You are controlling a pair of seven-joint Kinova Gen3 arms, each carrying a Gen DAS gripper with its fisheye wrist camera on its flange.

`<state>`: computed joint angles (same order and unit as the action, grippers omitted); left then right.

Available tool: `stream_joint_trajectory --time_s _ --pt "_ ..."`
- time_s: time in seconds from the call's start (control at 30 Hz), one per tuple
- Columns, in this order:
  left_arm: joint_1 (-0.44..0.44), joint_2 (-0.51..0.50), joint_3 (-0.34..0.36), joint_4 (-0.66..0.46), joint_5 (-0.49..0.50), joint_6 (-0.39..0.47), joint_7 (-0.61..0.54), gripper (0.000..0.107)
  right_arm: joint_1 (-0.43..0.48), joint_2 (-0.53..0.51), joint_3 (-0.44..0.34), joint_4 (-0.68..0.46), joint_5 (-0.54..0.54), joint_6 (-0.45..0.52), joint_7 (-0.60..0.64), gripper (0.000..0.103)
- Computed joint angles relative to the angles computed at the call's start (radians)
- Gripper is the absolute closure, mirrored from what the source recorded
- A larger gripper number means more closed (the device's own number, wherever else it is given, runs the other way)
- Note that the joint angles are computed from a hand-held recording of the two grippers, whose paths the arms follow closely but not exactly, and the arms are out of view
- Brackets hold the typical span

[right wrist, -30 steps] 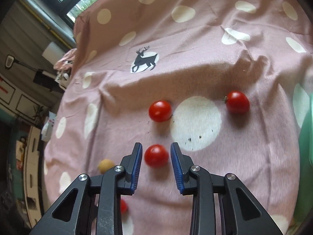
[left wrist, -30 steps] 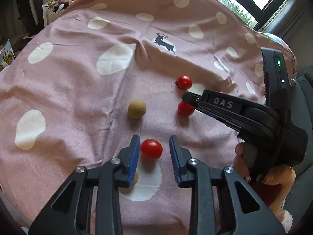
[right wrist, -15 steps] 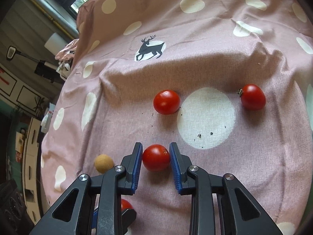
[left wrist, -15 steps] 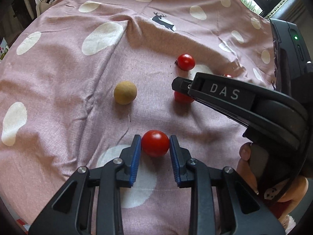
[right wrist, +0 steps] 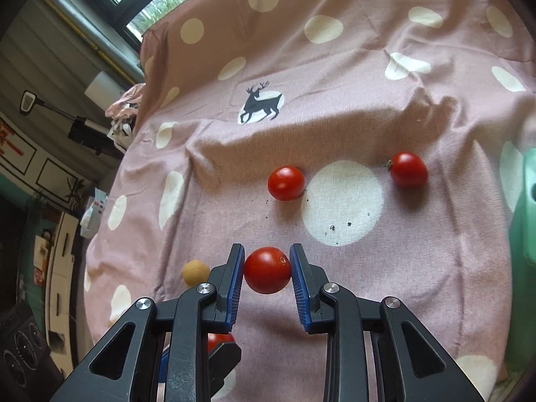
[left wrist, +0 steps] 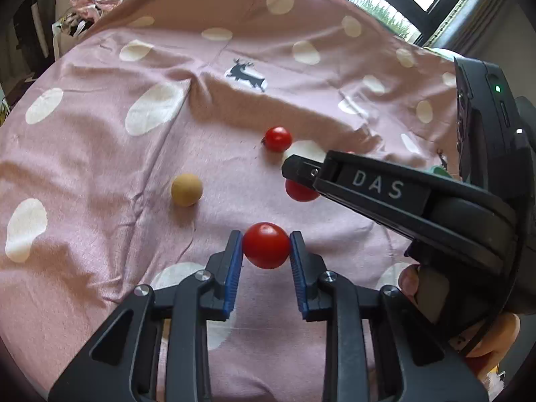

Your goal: Organize fruits

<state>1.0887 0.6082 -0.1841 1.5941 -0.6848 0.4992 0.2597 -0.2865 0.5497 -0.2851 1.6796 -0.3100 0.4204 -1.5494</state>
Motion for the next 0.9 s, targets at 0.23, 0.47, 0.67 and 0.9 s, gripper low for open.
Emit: stream_joint_trajectory --time_s 0.23,0.47,0.67,0.9 --pt "0.095 -0.005 -0.068 0.000 -0.133 0.029 0.108 0.080 0.068 -0.084 -0.056 0.096 -0.053 -0.085 0.038 0.073" --pt "0.127 -0.013 -0.055 0.004 -0.281 0.074 0.222 0.080 0.119 -0.182 -0.100 0.195 -0.086 -0.174 0.062 0.073" --pt "0.106 -0.013 0.005 -0.008 -0.363 0.113 0.267 0.080 0.282 -0.268 -0.245 0.325 -0.162 -0.286 0.141 0.073" --pt "0.094 -0.005 0.071 -0.046 -0.436 0.183 0.280 0.080 0.340 -0.320 -0.264 0.363 -0.186 -0.312 0.141 0.073"
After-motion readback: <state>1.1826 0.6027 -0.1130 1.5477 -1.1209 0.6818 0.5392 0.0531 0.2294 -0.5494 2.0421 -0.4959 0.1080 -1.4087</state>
